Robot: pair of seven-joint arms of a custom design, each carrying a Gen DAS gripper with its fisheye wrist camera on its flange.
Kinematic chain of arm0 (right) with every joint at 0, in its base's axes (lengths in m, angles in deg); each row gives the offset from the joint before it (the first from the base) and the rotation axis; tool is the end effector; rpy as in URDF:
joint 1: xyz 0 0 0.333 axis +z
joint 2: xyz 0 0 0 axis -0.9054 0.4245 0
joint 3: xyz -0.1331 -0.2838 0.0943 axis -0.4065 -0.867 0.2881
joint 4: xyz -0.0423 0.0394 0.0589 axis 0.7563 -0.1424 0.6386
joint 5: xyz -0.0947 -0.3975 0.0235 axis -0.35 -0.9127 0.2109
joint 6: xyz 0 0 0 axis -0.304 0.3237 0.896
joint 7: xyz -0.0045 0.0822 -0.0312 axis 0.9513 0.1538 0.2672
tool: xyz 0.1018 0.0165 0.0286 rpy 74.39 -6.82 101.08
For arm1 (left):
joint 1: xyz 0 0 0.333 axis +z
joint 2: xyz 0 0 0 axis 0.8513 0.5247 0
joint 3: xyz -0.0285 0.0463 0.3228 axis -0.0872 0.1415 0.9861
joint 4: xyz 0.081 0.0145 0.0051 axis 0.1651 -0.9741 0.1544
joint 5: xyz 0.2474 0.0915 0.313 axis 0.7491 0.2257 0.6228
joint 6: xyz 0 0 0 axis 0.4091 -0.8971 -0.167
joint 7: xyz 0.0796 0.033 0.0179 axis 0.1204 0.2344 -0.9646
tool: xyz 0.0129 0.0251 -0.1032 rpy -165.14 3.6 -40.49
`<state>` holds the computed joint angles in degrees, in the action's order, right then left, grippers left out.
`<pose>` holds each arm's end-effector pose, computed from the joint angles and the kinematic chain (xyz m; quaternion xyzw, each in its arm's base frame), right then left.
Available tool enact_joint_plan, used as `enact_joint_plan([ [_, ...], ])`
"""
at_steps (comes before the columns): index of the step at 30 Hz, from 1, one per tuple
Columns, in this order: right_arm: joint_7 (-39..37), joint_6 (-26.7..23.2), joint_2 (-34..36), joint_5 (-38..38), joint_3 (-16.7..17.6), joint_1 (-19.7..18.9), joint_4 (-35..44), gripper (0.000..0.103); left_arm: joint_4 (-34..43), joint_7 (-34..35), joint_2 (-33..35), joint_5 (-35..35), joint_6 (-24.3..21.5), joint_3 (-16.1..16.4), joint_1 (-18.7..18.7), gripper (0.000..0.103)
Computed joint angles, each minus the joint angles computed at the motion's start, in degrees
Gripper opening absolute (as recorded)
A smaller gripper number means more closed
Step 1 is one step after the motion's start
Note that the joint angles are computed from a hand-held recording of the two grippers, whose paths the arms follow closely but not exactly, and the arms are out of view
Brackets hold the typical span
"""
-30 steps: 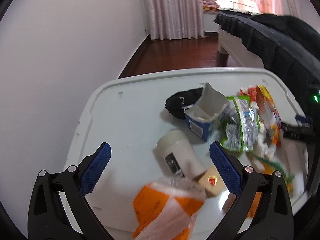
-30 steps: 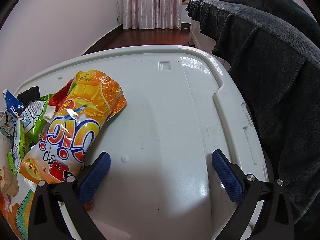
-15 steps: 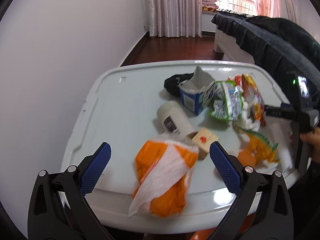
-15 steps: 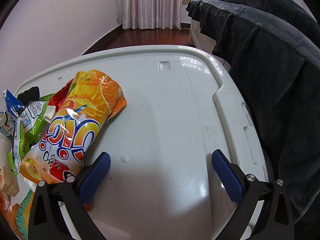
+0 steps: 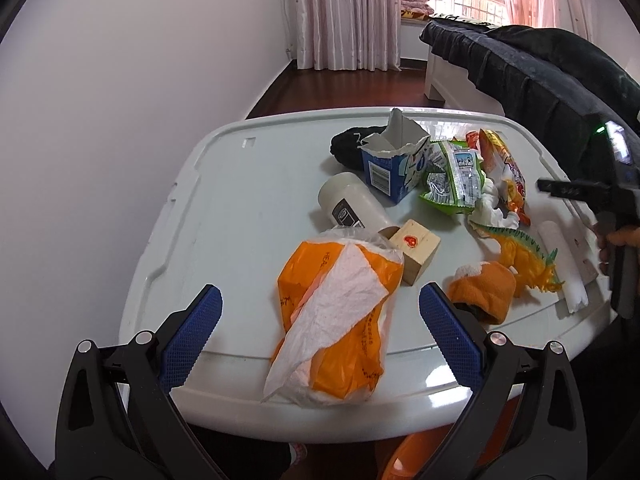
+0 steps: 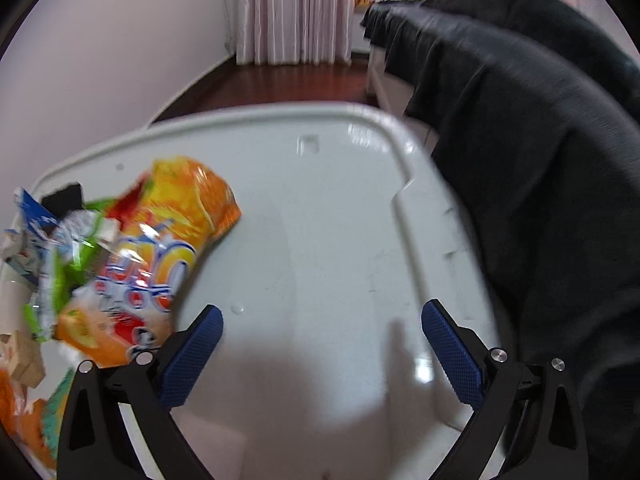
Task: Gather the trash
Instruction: 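Grasp the white foam tube with the right tool while the left tool approaches the orange bag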
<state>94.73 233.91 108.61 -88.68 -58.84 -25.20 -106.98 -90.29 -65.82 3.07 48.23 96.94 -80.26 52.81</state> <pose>0.6485 0.3229 0.2873 -0.7277 0.6117 -0.2135 0.2253 0.4362 -0.1827 0.3327 -0.7131 0.6116 -0.1924 0.2836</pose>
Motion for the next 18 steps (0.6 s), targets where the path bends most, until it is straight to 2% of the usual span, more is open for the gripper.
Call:
enact_joint_plan([
  [3, 3.01, 2.07, -4.52, -1.53, -2.77, 3.35, -5.13, 0.098, -1.24, -0.07, -1.28, -0.83, 1.22, 0.11, 0.07, 0.097],
  [8, -2.12, 0.83, -13.96, 2.42, 7.74, -2.64, -13.70, 0.098, -3.48, 0.01, -3.82, -1.12, 2.51, -0.73, 0.34, 0.097],
  [10, -2.03, -0.68, -15.18, 2.36, 9.26, -2.77, -15.35, 0.098, -3.98, 0.05, -3.83, -1.14, 2.99, -1.16, 0.42, 0.097],
  [13, -3.20, -4.52, -13.17, 3.64, 12.25, -4.46, -13.43, 0.098, -3.91, 0.42, -2.75, -1.58, 2.49, -1.57, 0.35, 0.097],
  [15, -1.13, -7.09, -12.15, 2.86, 11.73, -3.80, -12.55, 0.098, -3.96, -0.08, -2.36, -1.40, 2.63, -1.52, 0.30, 0.097],
  [18, -0.59, -9.60, -10.11, 3.32, 12.70, -4.88, -10.84, 0.079, -4.16, -1.86, -2.22, 0.13, 3.58, -1.26, 0.55, 0.097],
])
